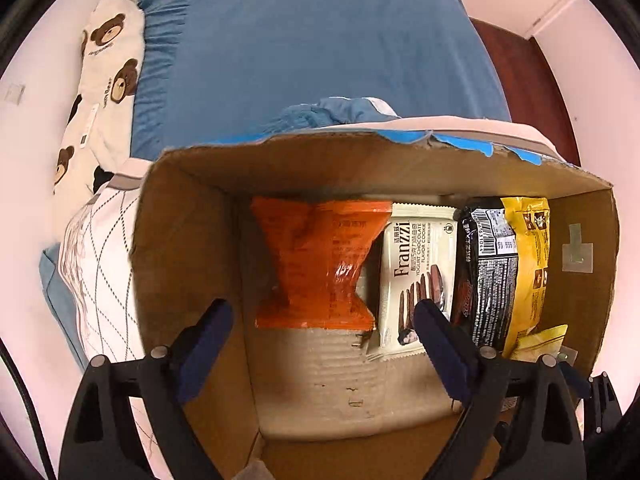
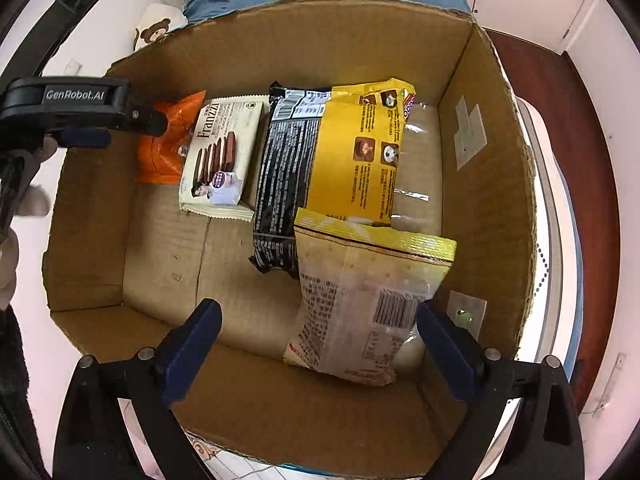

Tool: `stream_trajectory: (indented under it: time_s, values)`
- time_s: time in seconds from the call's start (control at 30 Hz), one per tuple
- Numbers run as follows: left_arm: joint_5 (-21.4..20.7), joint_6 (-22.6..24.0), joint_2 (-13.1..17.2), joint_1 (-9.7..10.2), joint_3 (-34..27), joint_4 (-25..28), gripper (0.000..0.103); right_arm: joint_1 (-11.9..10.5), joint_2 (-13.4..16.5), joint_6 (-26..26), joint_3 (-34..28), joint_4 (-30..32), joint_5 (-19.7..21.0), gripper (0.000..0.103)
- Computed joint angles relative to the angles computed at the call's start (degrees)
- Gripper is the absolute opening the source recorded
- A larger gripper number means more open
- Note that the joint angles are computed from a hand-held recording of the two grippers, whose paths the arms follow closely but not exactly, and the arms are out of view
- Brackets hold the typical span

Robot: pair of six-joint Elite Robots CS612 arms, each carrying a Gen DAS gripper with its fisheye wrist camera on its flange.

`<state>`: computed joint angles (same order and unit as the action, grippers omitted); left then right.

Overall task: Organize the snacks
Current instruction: 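Lower both packets into the box beside the others and release, then grasp the candy bag with left tool while right tool grasps yellow GUOBA chips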

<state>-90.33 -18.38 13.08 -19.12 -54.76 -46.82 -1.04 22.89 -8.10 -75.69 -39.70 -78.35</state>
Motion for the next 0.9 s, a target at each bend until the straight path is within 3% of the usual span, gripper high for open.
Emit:
stream_trajectory:
  time_s: [0.27,0.63,0.9]
  values:
    - [3.2,-1.7,4.6,-1.6,-13.6,-0.6,0.093,0.3,1.0,4.0,-4.7,-4.0,-3.3,0.1]
    - [7.2,-2.4,11.1,-4.88,-32.1,-0.7,0.093,-0.1,3.4,6.1,-13.8,-4.8,-3.4,0.1]
    - [10.8,-2.3,13.1,-7.26,-40.5,-0.5,0.093,-0.3,4.2,5.9,-19.9,-5.7,-3.7,0.1]
